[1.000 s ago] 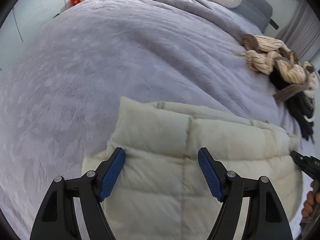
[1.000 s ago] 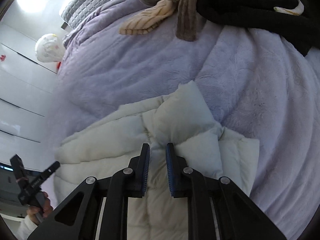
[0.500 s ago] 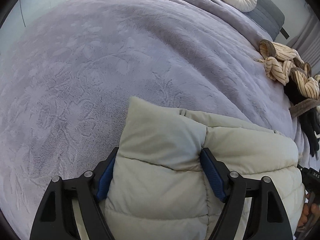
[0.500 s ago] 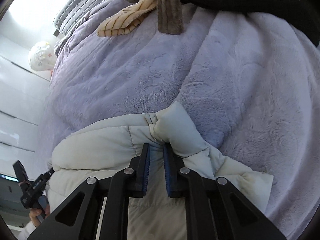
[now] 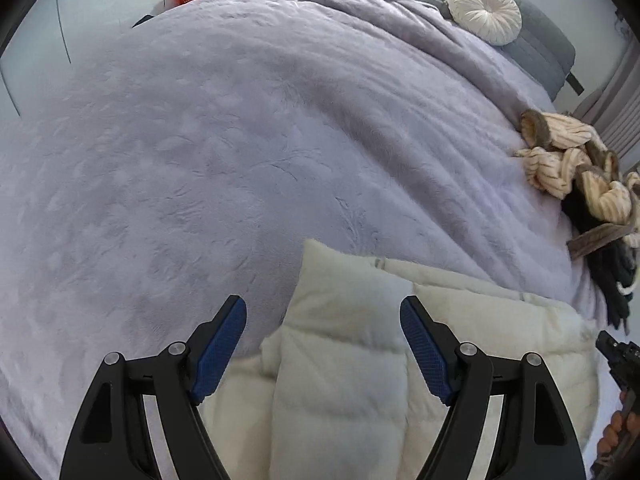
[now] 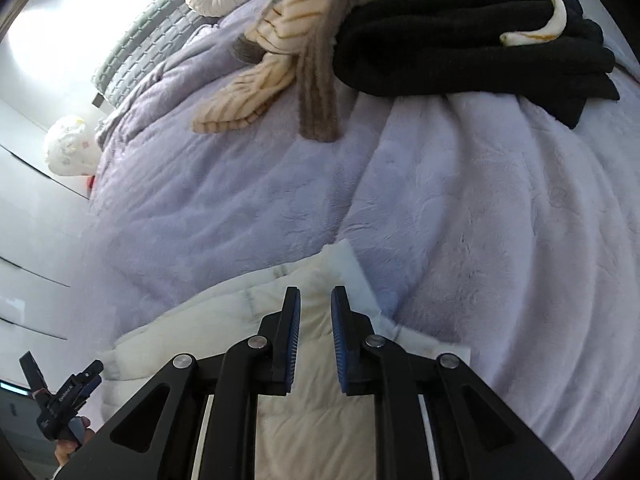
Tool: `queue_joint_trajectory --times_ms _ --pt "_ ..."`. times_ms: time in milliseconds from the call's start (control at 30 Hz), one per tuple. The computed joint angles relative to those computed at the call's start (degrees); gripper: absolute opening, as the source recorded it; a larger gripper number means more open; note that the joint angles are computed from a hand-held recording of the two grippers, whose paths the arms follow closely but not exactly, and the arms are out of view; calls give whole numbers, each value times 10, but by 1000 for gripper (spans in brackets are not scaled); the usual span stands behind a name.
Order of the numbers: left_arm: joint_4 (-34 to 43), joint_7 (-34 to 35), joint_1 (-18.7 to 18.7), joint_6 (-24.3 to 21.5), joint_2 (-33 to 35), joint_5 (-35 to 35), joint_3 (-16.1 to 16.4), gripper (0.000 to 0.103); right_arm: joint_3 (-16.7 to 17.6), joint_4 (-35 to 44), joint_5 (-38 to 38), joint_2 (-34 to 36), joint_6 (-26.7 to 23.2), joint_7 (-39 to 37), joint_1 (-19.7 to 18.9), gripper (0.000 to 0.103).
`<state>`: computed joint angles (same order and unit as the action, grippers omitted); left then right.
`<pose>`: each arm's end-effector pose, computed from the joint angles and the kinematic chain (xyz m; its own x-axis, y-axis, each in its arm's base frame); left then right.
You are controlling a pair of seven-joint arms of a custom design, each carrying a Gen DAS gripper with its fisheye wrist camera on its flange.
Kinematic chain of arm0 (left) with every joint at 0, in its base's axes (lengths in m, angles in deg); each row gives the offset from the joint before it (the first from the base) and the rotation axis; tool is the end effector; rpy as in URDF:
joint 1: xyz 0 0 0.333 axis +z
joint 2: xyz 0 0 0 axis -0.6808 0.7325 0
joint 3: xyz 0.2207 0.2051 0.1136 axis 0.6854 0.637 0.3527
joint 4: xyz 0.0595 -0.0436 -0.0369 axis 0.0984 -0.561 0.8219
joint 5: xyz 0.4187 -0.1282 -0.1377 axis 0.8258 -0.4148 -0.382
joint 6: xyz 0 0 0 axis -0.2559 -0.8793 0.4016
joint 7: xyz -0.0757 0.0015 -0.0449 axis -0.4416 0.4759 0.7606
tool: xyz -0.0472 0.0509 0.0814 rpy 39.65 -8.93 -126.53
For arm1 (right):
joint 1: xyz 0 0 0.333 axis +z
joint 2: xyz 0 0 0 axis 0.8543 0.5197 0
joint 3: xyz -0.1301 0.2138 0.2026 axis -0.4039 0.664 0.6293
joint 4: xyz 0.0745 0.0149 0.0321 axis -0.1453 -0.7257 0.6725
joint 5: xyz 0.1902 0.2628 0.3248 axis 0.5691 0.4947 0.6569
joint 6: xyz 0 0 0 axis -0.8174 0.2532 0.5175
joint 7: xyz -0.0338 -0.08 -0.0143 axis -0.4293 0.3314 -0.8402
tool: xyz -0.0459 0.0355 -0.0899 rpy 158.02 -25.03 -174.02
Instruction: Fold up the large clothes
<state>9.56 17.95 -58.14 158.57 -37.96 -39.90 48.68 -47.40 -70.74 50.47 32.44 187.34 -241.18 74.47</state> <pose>0.7435 -0.3461 0.4982 -0.3291 -0.9207 0.2099 -0.8873 0.2254 -0.4024 0.4858 0.2645 0.5138 -0.7070 -0.5851 -0.3972 -0.4548 0.8063 -0.3782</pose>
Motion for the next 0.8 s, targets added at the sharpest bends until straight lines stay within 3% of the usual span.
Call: queue_joint_trajectory --times_ms 100,167,200,400,433,500,600,667,700,800 --pt "-52 35 16 -5 -49 -16 -10 80 4 6 6 -6 -1 -4 8 21" --pt "-92 54 23 -7 -84 -25 -12 80 11 9 10 -13 -3 3 13 39" --pt "-118 62 27 -7 -106 -34 -14 80 16 9 11 -18 -3 11 15 43" --pt "-245 105 45 -15 -215 -110 -17 81 41 -7 19 -51 12 54 33 52" --pt "-266 108 44 -13 -232 -118 -16 84 45 -9 21 -56 13 61 35 55" --pt "-304 113 41 -1 -264 -123 -12 103 52 -14 26 -63 18 73 41 59" --pt "-360 128 35 18 -314 -133 -5 103 60 -18 36 -71 20 82 52 64" --pt "-383 139 33 15 -335 -157 0 103 67 -26 40 -79 29 94 58 81" --pt "-388 142 32 14 -339 -163 3 103 74 -32 41 -85 35 105 61 85" --pt "-412 139 32 -1 -359 -188 12 103 91 -51 44 -104 43 143 65 85"
